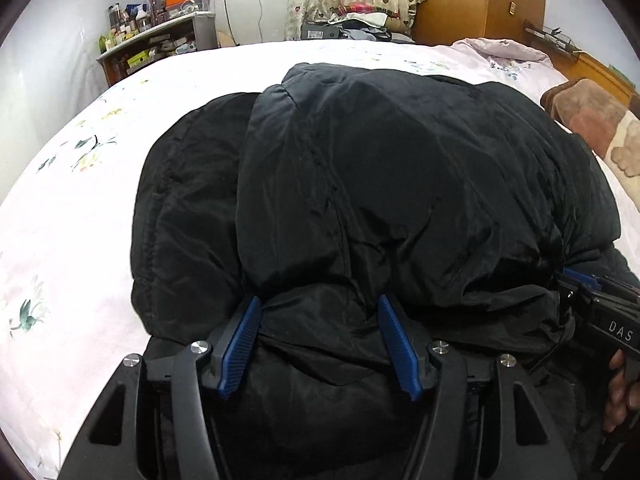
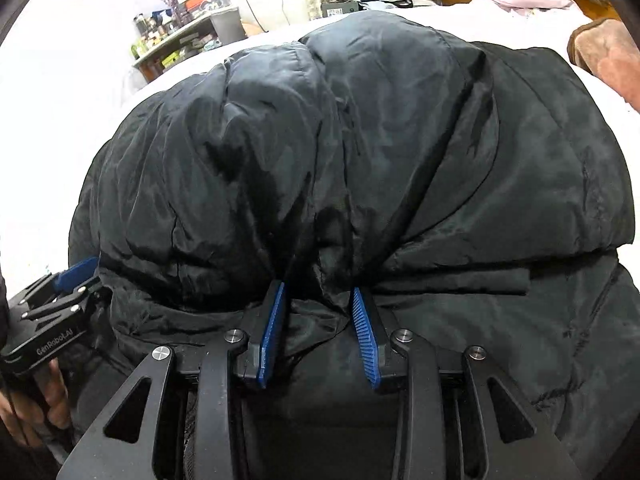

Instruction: Fold large clothes

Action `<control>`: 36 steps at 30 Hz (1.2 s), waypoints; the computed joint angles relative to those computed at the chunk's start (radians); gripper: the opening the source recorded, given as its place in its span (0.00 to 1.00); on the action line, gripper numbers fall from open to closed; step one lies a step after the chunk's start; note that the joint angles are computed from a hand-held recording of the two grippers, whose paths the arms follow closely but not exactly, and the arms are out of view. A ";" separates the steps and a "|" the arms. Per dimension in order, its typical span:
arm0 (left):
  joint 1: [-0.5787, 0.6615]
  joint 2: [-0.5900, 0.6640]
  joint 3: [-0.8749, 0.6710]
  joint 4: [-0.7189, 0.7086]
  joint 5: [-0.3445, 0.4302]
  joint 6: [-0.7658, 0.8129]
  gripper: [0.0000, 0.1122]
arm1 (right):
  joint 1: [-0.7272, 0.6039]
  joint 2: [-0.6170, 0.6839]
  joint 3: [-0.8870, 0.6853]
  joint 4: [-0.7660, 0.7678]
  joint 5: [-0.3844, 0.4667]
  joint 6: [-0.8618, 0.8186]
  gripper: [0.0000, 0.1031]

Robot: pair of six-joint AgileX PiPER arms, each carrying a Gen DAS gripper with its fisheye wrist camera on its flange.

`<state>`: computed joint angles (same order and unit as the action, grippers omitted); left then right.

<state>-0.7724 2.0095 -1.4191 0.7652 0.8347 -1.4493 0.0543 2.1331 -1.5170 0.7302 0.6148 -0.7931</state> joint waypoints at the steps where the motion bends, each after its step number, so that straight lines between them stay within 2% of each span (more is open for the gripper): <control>1: 0.000 -0.012 -0.002 -0.023 0.008 0.016 0.57 | 0.001 0.004 -0.015 -0.013 0.019 0.022 0.35; 3: -0.004 -0.051 0.014 -0.056 0.020 0.034 0.57 | -0.016 -0.021 -0.034 -0.055 0.084 0.073 0.35; 4: -0.014 -0.070 0.021 -0.055 0.036 0.028 0.57 | -0.026 -0.045 -0.017 -0.054 0.087 0.069 0.35; 7: -0.069 -0.148 0.072 0.017 0.053 -0.058 0.57 | -0.048 -0.176 0.118 0.049 0.013 -0.066 0.35; 9: -0.093 -0.165 0.081 0.051 0.044 -0.101 0.57 | -0.052 -0.216 0.171 0.107 -0.021 -0.141 0.35; 12: -0.077 -0.123 0.055 0.016 -0.011 -0.067 0.57 | -0.017 -0.179 0.160 0.040 -0.034 -0.104 0.35; 14: -0.050 -0.053 0.018 -0.051 -0.002 0.003 0.58 | 0.016 -0.095 0.110 -0.082 -0.028 0.008 0.35; 17: -0.015 -0.046 0.081 -0.048 -0.090 -0.037 0.62 | 0.025 -0.071 0.114 -0.054 -0.068 -0.021 0.36; 18: -0.012 -0.057 0.088 -0.052 -0.093 -0.036 0.62 | 0.027 -0.076 0.113 -0.065 -0.065 -0.010 0.36; 21: -0.024 -0.090 0.093 -0.060 -0.053 -0.017 0.61 | -0.019 -0.146 0.185 -0.001 -0.037 -0.090 0.36; 25: -0.077 -0.182 0.169 -0.032 -0.023 -0.111 0.61 | -0.105 -0.270 0.317 0.114 -0.014 -0.218 0.36; 27: -0.129 -0.233 0.210 -0.013 0.012 -0.172 0.61 | -0.166 -0.330 0.363 0.132 0.027 -0.249 0.36; 29: -0.194 -0.283 0.257 0.013 0.051 -0.237 0.61 | -0.239 -0.406 0.433 0.157 0.065 -0.305 0.41; 31: -0.274 -0.327 0.281 0.019 0.126 -0.279 0.61 | -0.295 -0.461 0.472 0.160 0.100 -0.338 0.45; 33: -0.336 -0.360 0.293 0.014 0.186 -0.300 0.61 | -0.389 -0.535 0.544 0.174 0.145 -0.412 0.46; 36: -0.411 -0.410 0.326 -0.006 0.236 -0.351 0.61 | -0.456 -0.579 0.574 0.153 0.186 -0.394 0.46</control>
